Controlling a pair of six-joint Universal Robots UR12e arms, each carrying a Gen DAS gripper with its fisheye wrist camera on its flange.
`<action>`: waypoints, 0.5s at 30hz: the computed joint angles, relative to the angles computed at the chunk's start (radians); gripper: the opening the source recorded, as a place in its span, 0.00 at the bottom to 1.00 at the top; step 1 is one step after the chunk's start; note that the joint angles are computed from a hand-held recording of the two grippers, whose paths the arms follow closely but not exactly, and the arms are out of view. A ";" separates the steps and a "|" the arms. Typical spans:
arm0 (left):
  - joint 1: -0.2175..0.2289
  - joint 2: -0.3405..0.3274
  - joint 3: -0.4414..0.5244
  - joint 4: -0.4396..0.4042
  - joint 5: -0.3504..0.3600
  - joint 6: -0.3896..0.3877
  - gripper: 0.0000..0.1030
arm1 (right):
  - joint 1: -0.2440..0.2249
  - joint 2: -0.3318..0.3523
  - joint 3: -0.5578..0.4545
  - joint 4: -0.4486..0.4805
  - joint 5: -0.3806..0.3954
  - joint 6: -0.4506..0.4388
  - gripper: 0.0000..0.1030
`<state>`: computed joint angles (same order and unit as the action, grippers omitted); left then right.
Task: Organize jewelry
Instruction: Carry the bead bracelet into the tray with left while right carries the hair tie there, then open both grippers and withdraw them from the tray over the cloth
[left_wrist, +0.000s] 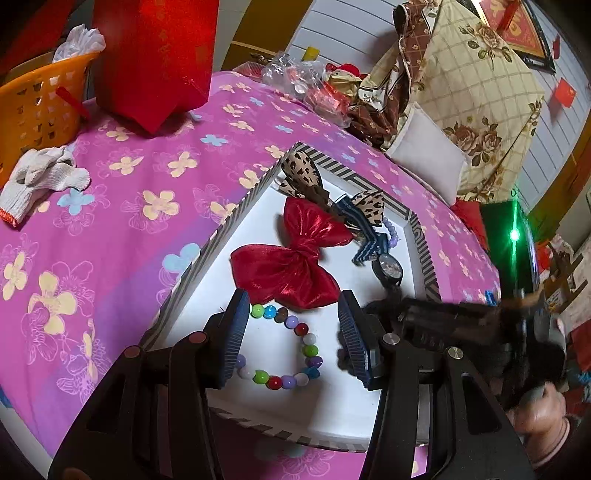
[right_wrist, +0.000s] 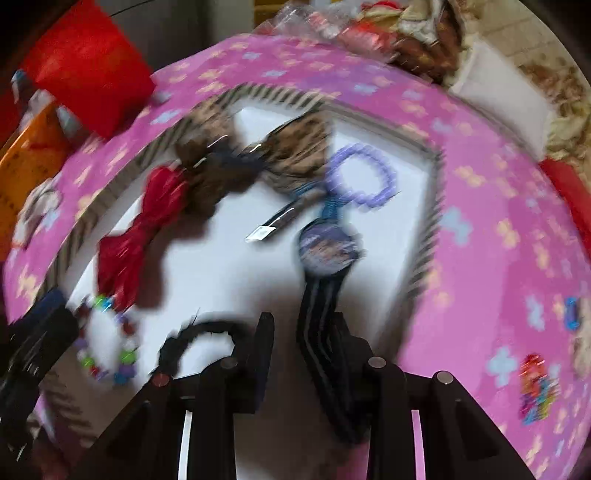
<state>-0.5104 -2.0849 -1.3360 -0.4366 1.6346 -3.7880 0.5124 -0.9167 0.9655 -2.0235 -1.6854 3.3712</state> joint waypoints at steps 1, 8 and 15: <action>0.000 0.000 0.000 0.000 0.000 0.000 0.48 | -0.002 -0.005 0.008 -0.008 0.030 -0.005 0.29; -0.006 -0.003 0.003 -0.003 0.013 0.022 0.48 | -0.019 -0.130 0.178 -0.166 0.056 0.055 0.34; -0.009 0.003 -0.010 0.035 -0.001 0.024 0.51 | -0.088 -0.344 0.454 -0.222 -0.117 0.178 0.46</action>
